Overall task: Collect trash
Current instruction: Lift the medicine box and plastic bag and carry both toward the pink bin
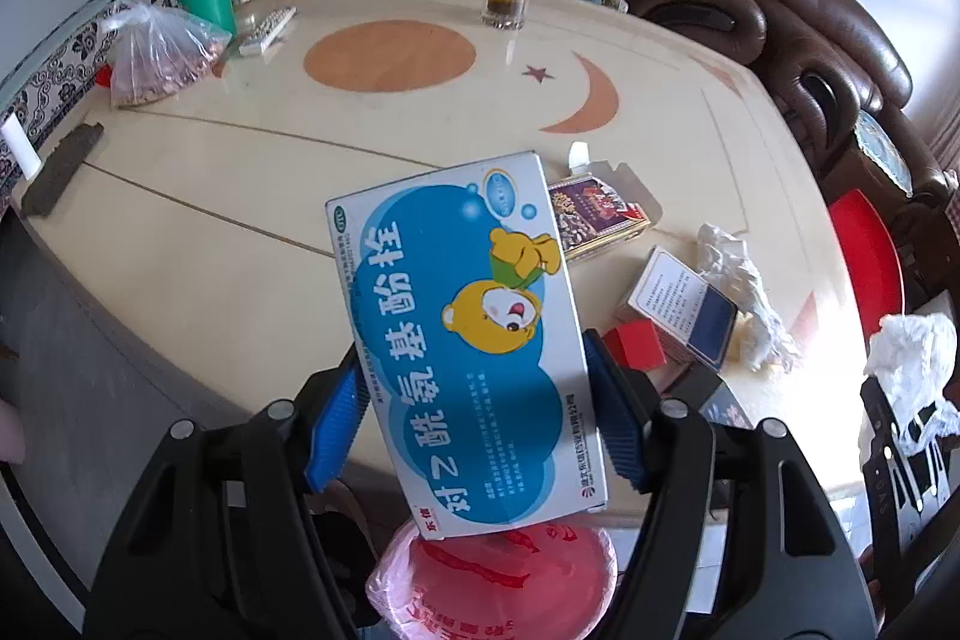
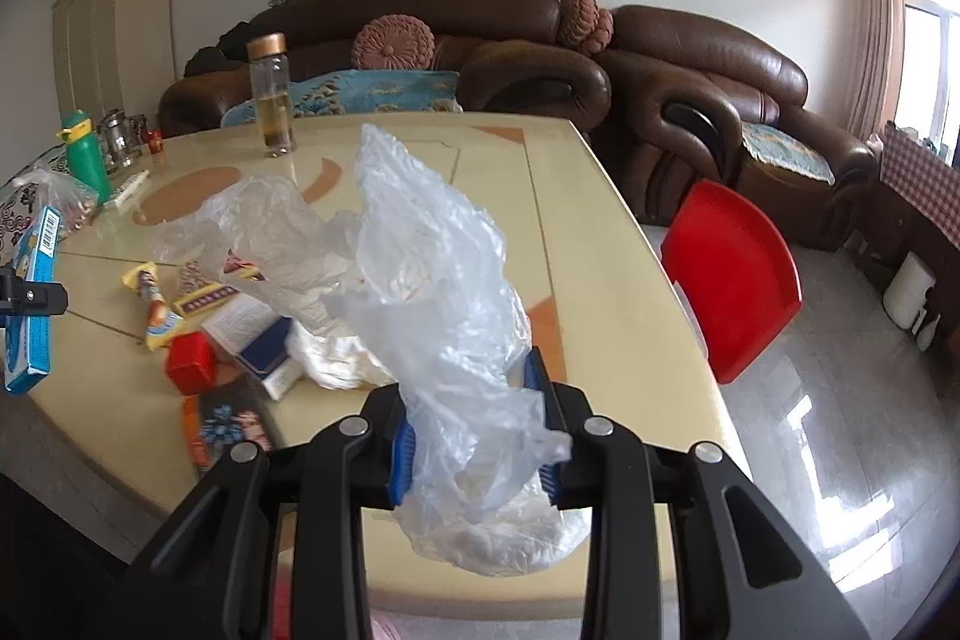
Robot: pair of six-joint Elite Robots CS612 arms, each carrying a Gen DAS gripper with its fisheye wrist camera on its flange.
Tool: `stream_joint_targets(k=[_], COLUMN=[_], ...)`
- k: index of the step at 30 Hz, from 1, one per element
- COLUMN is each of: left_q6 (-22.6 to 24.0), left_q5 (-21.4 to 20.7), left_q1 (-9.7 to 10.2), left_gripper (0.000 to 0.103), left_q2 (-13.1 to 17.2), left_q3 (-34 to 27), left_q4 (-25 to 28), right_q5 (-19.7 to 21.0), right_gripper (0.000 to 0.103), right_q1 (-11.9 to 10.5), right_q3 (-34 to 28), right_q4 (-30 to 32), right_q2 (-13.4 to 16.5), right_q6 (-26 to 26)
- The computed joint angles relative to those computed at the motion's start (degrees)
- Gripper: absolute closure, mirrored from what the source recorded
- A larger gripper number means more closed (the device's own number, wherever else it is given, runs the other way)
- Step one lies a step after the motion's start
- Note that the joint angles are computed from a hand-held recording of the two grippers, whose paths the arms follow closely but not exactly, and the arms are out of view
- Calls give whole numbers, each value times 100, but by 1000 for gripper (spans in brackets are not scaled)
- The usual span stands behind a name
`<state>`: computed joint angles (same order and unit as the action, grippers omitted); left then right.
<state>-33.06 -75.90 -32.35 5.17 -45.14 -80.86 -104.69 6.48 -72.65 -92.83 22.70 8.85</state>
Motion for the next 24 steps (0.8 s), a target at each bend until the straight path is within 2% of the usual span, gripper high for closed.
stream_joint_targets(k=[10,24], left_q6=[213,449], left_q5=[87,418], left_q1=[-53,-175], left_gripper=[36,36], left_q2=[262,592], left_q3=[-829,-1989], left_q4=[235,556], right_q5=[-104,-153], right_gripper=[72,72], right_q1=[168,420], right_q3=[-248,-702], right_q4=[-123,-144], right_q2=[-53,-62], right_q6=[-241,-492])
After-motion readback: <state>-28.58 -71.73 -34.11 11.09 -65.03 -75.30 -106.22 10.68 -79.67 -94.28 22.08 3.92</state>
